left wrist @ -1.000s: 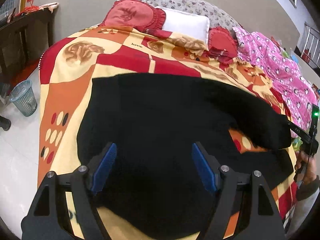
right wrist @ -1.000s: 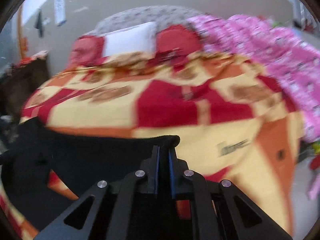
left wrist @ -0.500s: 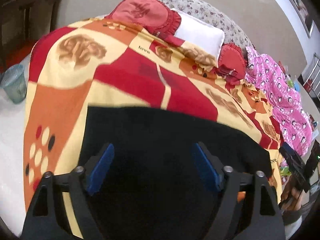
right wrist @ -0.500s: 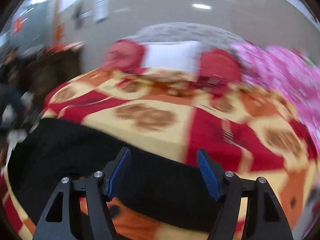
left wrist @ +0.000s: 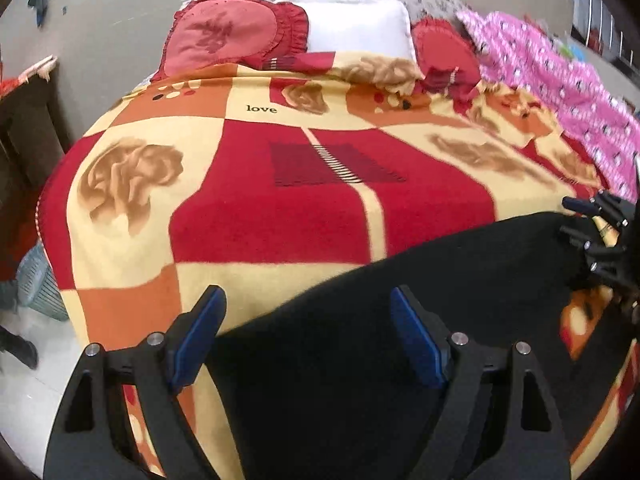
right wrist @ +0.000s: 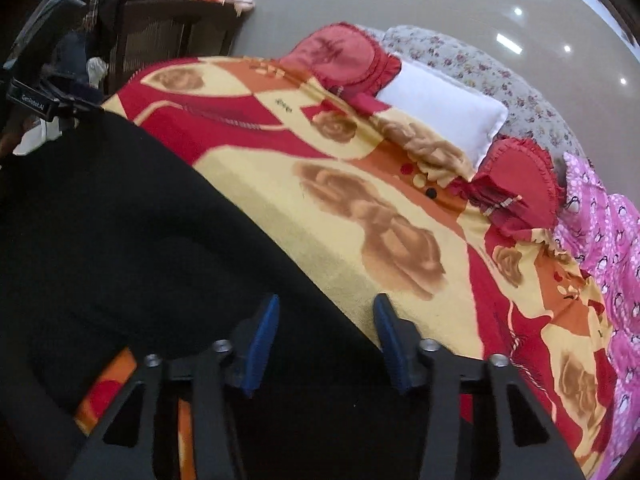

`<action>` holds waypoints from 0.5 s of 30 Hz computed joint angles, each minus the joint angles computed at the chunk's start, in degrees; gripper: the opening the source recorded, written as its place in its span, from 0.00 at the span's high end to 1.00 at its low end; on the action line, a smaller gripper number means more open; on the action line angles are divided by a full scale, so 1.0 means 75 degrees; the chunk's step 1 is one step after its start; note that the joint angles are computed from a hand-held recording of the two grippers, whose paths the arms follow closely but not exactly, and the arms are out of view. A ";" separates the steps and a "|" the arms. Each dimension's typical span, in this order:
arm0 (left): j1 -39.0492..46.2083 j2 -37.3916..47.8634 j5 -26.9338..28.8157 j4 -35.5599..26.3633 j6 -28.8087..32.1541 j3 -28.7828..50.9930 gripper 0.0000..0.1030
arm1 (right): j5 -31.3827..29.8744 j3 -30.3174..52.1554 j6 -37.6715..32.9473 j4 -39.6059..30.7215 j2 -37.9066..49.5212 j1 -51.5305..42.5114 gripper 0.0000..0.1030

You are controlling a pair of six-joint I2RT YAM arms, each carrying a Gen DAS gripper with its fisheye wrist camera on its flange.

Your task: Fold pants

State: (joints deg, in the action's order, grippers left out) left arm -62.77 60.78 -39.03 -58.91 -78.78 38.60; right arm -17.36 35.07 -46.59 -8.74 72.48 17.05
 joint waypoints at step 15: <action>-0.1184 0.0073 0.0044 -0.0660 -0.0508 0.0524 0.95 | -0.1219 -0.0602 -0.0027 -0.0961 -0.2555 -0.0935 0.97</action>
State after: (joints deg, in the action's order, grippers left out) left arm -71.66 61.32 -38.70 -63.87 -82.58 42.53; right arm -26.50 30.55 -46.79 -15.95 53.31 10.04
